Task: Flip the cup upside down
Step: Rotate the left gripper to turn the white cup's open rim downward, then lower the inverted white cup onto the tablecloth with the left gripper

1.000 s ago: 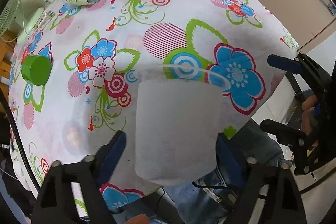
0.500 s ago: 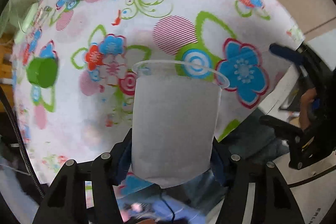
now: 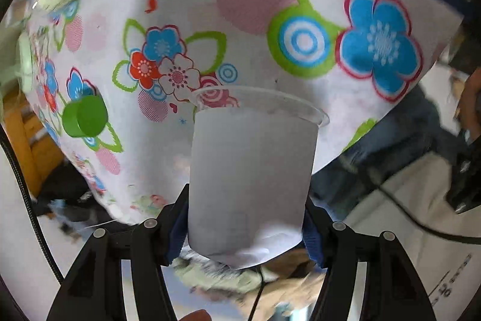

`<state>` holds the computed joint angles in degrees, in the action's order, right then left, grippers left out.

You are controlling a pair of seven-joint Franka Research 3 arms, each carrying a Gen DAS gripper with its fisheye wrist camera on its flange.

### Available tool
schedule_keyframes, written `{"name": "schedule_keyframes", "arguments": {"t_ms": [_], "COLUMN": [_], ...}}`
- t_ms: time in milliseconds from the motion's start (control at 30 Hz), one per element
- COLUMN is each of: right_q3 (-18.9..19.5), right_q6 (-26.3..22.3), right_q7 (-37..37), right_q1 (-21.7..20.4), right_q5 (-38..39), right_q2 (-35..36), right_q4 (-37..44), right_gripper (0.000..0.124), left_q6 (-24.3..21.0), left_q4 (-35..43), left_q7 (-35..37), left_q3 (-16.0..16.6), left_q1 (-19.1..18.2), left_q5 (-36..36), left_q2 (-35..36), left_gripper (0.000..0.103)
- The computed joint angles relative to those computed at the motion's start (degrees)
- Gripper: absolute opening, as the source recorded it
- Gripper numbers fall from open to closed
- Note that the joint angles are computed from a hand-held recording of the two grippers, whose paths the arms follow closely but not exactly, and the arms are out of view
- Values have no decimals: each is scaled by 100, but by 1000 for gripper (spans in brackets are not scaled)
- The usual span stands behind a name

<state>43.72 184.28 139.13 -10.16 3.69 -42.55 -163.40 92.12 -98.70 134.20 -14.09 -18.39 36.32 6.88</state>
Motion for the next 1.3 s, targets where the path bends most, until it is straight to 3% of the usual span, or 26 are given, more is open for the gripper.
{"name": "schedule_keyframes", "arguments": {"t_ms": [233, 633, 700, 800, 1000, 1300], "right_q3": [16, 0, 1, -14, -67, -30], "right_q6": [231, 519, 497, 463, 446, 203], "right_q7": [146, 263, 239, 202, 122, -9], "right_q1": [59, 177, 202, 230, 190, 64], "right_q5": [211, 563, 597, 606, 598, 425], "right_q2": [-217, -377, -406, -452, -389, -359], "right_q4": [-309, -690, -712, -734, -675, -391], "right_gripper": [93, 93, 93, 93, 93, 93], "left_q6": [-291, -512, -505, -197, 145, 1359], "left_q4": [-145, -111, -86, -205, -301, -844], "left_q7": [-163, -453, -427, -347, -244, 45], "left_q3": [-122, -190, -199, -200, -228, -190], "left_q1": [-337, -773, -806, -788, -741, -376], "left_q5": [803, 1255, 1250, 1268, 1006, 114], "left_q2": [185, 435, 453, 385, 169, -649], "left_gripper": [67, 69, 75, 90, 98, 101]}}
